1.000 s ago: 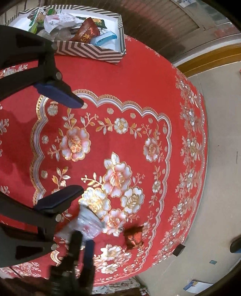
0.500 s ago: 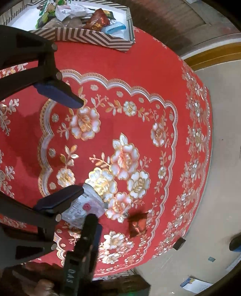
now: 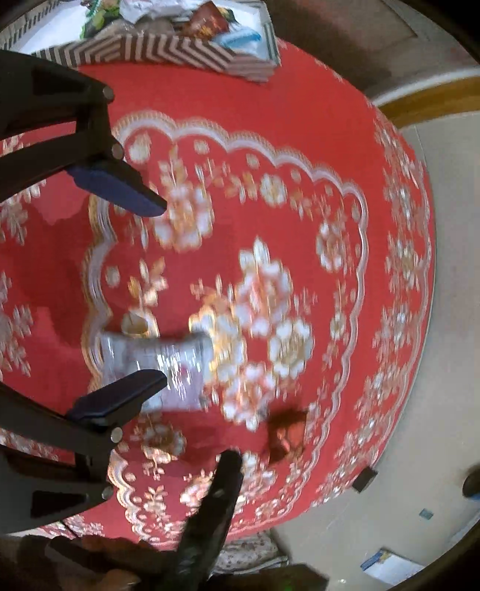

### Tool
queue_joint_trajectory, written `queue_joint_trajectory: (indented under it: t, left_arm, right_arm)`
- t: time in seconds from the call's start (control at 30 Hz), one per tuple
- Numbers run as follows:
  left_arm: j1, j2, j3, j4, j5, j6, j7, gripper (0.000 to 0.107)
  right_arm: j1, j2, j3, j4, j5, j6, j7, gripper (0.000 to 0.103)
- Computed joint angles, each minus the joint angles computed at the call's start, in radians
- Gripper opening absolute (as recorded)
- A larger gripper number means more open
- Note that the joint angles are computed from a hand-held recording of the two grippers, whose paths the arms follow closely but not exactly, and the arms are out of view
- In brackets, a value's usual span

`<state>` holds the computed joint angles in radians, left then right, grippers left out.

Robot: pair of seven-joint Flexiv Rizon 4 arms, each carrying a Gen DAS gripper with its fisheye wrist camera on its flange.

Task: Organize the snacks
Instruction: 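Grasp the white strawberry rice cake packet with left tool while right tool grasps red-gold candy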

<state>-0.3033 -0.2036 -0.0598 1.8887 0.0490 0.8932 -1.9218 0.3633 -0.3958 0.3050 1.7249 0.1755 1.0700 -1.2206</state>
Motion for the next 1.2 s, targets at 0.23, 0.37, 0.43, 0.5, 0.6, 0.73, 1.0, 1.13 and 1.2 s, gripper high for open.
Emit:
queue_joint_trajectory:
  t: [0.23, 0.37, 0.43, 0.5, 0.6, 0.73, 1.0, 1.13, 1.2]
  left_arm:
    - [-0.032, -0.073, -0.018, -0.064, -0.01, -0.004, -0.005, 0.086]
    - [-0.044, -0.103, -0.015, -0.091, -0.013, -0.024, -0.01, 0.086]
    - [-0.055, -0.112, -0.006, -0.106, 0.009, -0.037, -0.02, 0.086]
    - [-0.061, -0.119, 0.001, -0.118, 0.027, -0.052, -0.027, 0.086]
    - [-0.057, -0.124, 0.002, -0.118, 0.02, -0.056, -0.027, 0.086]
    - [-0.058, -0.134, 0.006, -0.129, 0.027, -0.062, -0.035, 0.086]
    - [-0.065, -0.127, 0.016, -0.11, 0.069, -0.012, -0.016, 0.071]
    - [-0.044, -0.099, 0.011, -0.062, 0.068, 0.045, 0.031, 0.053]
    - [-0.032, -0.092, 0.004, -0.045, 0.044, 0.062, 0.068, 0.053]
  right_arm:
    - [-0.014, -0.043, -0.028, -0.028, 0.027, 0.038, 0.154, 0.069]
    - [-0.017, -0.083, -0.023, -0.067, 0.048, 0.058, 0.207, 0.07]
    - [0.002, -0.096, -0.047, -0.08, 0.019, 0.071, 0.265, 0.07]
    - [0.001, -0.114, -0.054, -0.106, -0.007, 0.054, 0.295, 0.07]
    - [0.043, -0.141, -0.105, -0.134, -0.106, 0.033, 0.365, 0.07]
    - [0.09, -0.18, -0.156, -0.164, -0.239, 0.035, 0.422, 0.069]
    - [0.092, -0.158, -0.172, -0.129, -0.419, -0.046, 0.36, 0.032]
    - [0.063, -0.114, -0.143, -0.058, -0.395, 0.01, 0.327, 0.031]
    - [0.05, -0.096, -0.121, -0.032, -0.37, 0.031, 0.309, 0.031]
